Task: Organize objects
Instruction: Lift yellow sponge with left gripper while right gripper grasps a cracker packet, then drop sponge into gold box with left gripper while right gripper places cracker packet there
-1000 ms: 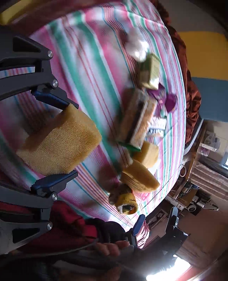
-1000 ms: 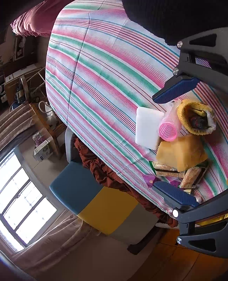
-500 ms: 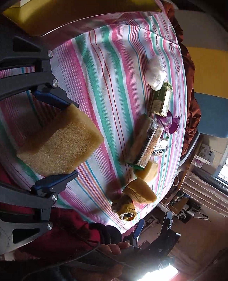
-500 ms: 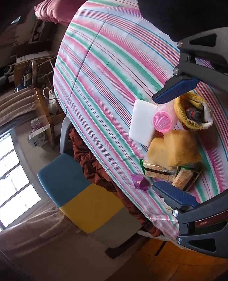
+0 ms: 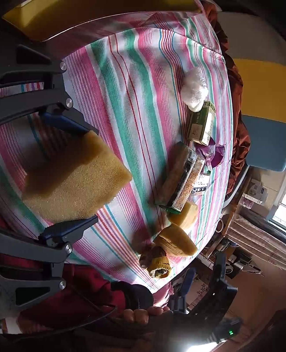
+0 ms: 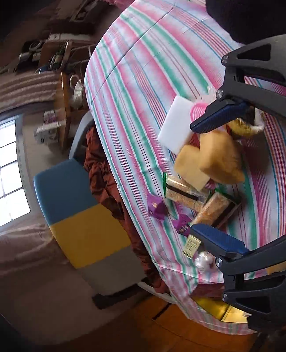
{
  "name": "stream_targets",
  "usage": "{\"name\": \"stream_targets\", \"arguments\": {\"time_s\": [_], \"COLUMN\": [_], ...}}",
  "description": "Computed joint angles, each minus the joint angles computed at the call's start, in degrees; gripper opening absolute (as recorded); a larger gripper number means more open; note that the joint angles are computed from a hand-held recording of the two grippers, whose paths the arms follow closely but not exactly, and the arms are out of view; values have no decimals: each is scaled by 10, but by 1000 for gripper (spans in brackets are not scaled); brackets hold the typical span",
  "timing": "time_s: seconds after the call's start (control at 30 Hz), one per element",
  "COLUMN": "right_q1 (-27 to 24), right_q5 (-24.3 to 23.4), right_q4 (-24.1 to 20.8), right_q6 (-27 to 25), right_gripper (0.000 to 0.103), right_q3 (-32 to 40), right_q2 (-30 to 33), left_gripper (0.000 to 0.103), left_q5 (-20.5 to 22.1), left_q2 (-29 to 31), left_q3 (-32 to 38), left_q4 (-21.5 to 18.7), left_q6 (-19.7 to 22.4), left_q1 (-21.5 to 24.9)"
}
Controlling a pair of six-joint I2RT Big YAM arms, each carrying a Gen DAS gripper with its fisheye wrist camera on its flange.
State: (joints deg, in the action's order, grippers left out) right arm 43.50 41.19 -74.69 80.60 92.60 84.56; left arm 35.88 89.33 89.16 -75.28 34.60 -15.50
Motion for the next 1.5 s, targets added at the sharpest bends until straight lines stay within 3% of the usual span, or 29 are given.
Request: {"name": "stream_targets", "arguments": {"time_s": [0.13, 0.27, 0.47, 0.53, 0.57, 0.6, 0.7, 1.0, 1.2, 1.5], "right_q1": [-17, -33, -62, -64, -62, -62, -62, -43, -28, -4], "right_q5": [-74, -125, -184, -175, -161, -160, -161, -167, -159, -147], "right_q4": [1, -73, -113, -135, -126, -112, -100, -21, -13, 1], "right_q6": [-172, -314, -392, -391, -391, -390, -374, -328, -293, -272], "right_gripper": [83, 82, 81, 69, 66, 56, 51, 51, 51, 51], "right_q3": [79, 182, 218, 227, 216, 204, 182, 151, 178, 239], "right_q2": [68, 164, 227, 242, 237, 229, 210, 158, 169, 202], "left_gripper": [71, 71, 72, 73, 73, 73, 72, 67, 68, 69], "left_q5": [4, 5, 6, 7, 8, 8, 7, 18, 42, 79], "left_q2": [1, 0, -1, -2, -2, -3, -7, -30, -61, -70], "left_q3": [1, -1, -4, -6, -6, -8, -11, -12, 2, 52], "left_q4": [0, 4, 8, 11, 12, 15, 20, 15, 11, 46], "left_q6": [-2, -5, -5, -5, -5, -5, -5, 11, 17, -56], "left_q1": [0, -1, -1, -2, -1, -1, -3, 7, 41, 129]}}
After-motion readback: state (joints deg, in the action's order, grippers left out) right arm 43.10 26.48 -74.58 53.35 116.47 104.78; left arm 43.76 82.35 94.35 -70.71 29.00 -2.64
